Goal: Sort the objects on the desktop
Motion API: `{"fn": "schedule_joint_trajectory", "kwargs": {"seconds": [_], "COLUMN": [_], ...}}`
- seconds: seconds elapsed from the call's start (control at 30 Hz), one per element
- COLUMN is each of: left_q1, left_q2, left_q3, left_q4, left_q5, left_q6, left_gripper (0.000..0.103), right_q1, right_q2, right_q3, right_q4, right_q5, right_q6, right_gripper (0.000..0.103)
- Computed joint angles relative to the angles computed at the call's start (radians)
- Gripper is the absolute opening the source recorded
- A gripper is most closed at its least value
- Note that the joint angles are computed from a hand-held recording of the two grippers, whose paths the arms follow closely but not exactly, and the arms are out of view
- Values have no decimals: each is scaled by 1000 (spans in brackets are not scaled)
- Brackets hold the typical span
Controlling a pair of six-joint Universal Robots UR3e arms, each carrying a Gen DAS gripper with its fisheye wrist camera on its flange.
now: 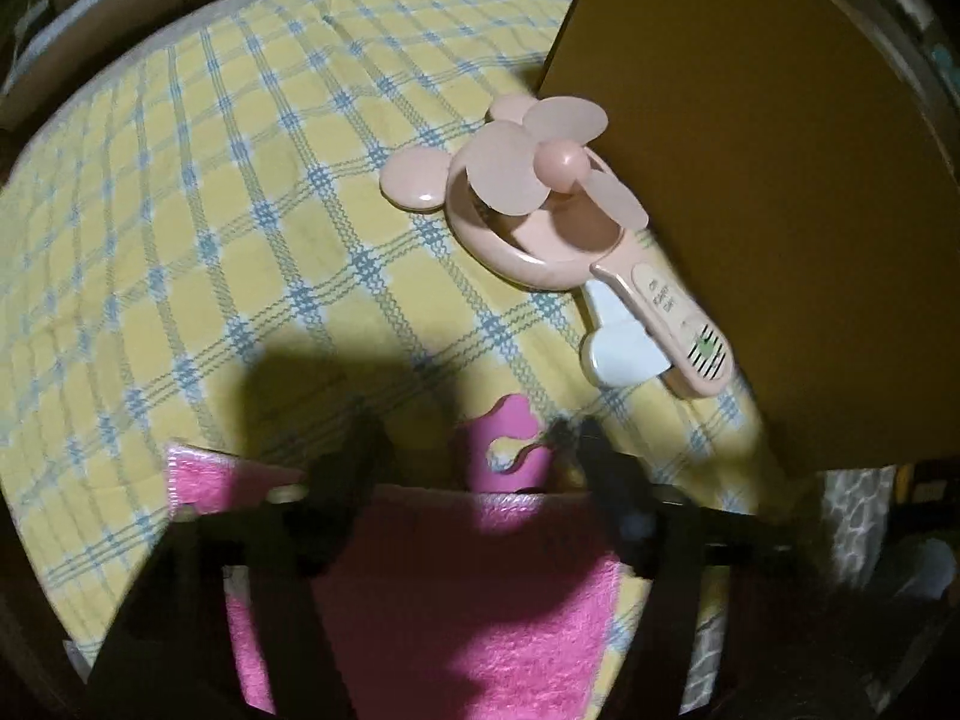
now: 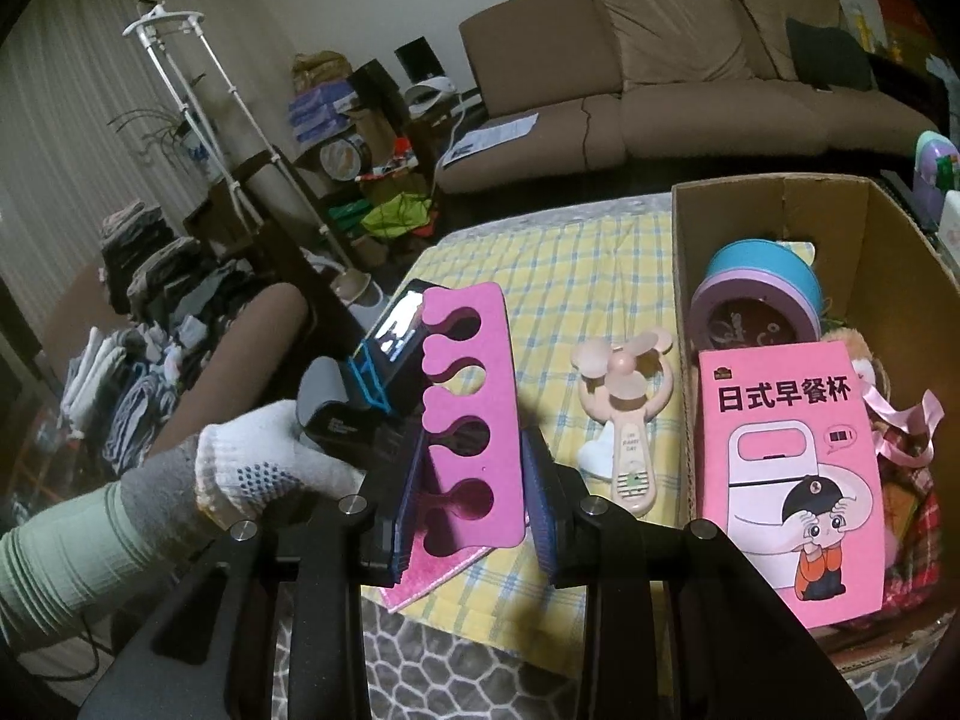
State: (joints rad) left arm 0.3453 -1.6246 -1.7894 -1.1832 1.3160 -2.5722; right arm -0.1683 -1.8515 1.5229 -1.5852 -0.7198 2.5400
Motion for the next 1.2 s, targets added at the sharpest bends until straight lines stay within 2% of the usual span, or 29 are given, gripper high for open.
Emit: {"fn": "schedule_joint_trajectory", "kwargs": {"seconds": [0.1, 0.13, 0.17, 0.2, 0.23, 0.37, 0.57, 0.6, 0.73, 0.8, 0.9, 1.03, 1.13, 1.2], "left_q1": [-61, -79, -96, -101, -88, 7, 185, 195, 119, 80, -36, -212, -309, -346], "left_q2": [3, 13, 25, 41, 57, 136, 295, 304, 238, 216, 145, -8, -116, -169], "left_q3": [-42, -69, -92, -112, -119, -117, 4, 56, 291, 372, 430, 471, 468, 449], "left_q4": [72, 116, 159, 189, 188, 117, -153, -205, -278, -309, -205, 33, 190, 272], "left_q5": [64, 83, 103, 105, 80, -51, -387, -429, -531, -594, -628, -567, -504, -488], "left_q6": [-19, -22, -19, -7, 5, 16, 17, 21, -54, -96, -257, -510, -643, -697], "left_gripper": [71, 66, 60, 36, 33, 33, 33, 33, 33, 33, 33, 33, 33, 33], "right_q1": [-4, -3, -3, -5, -10, -33, -168, -208, -348, -392, -420, -433, -456, -487], "right_q2": [4, 1, -2, -5, -10, -25, -48, -51, -35, -23, 0, 40, 39, 33], "right_q3": [-5, -4, -5, -4, -3, -14, -115, -142, -243, -261, -254, -250, -220, -202], "right_q4": [8, 5, 5, 5, 12, 39, 181, 209, 320, 302, 250, 210, 194, 207], "right_q5": [7, 6, 6, 8, 11, 27, 83, 92, 106, 69, 13, -62, -101, -116], "right_q6": [-5, -4, -4, -5, -10, -29, -121, -140, -222, -226, -210, -219, -250, -291], "right_gripper": [32, 32, 32, 32, 32, 32, 32, 32, 32, 32, 32, 32, 32, 32]}}
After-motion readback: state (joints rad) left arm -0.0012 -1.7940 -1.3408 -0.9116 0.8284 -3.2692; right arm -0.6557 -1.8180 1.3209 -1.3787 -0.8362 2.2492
